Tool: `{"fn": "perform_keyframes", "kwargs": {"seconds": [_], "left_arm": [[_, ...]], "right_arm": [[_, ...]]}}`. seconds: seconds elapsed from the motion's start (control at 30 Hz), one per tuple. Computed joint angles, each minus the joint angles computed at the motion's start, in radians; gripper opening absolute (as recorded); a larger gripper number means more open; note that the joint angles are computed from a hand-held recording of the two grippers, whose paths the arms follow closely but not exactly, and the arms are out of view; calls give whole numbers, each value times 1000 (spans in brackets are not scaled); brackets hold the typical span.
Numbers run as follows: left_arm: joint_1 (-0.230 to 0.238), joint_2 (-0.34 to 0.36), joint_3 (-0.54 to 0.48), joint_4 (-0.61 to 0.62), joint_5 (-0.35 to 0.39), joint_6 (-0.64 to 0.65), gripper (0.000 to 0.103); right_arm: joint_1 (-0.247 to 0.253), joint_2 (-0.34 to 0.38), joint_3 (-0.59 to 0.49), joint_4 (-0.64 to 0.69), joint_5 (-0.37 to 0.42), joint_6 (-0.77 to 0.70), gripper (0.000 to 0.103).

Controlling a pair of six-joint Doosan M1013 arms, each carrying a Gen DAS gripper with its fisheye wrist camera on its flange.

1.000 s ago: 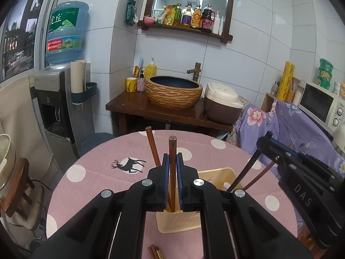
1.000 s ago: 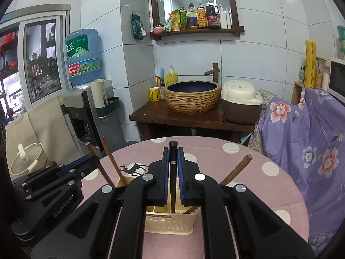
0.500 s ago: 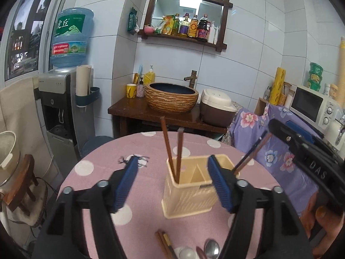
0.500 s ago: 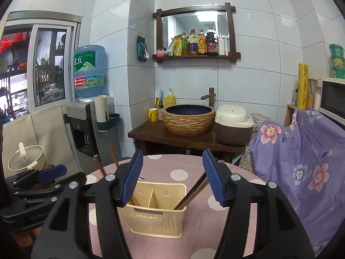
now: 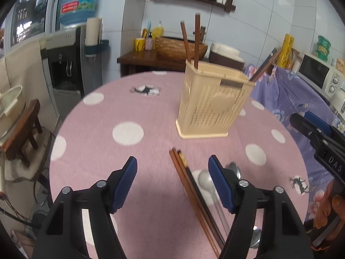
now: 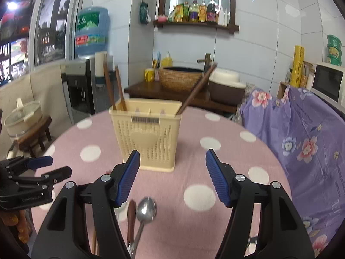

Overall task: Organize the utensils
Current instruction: 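Move both tools back toward the remaining spoons and chopsticks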

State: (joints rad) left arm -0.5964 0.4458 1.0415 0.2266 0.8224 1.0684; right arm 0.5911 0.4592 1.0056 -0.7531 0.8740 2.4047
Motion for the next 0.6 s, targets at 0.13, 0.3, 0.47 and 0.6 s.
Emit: {"fn": "perform_keyframes", "kwargs": {"seconds": [0.13, 0.3, 0.47, 0.6], "left_arm": [[4, -4, 36, -33, 25, -9, 56], [4, -8, 64, -43, 43, -11, 45], [5, -14, 87, -71, 50, -3, 32], [9, -13, 93, -116, 48, 21, 26]], "right_arm": [[-3, -6, 46, 80, 15, -6, 64], [-8, -9, 85, 158, 19, -15, 64], [-13, -11, 117, 227, 26, -7, 64], [-16, -9, 128, 270, 31, -24, 64]]}}
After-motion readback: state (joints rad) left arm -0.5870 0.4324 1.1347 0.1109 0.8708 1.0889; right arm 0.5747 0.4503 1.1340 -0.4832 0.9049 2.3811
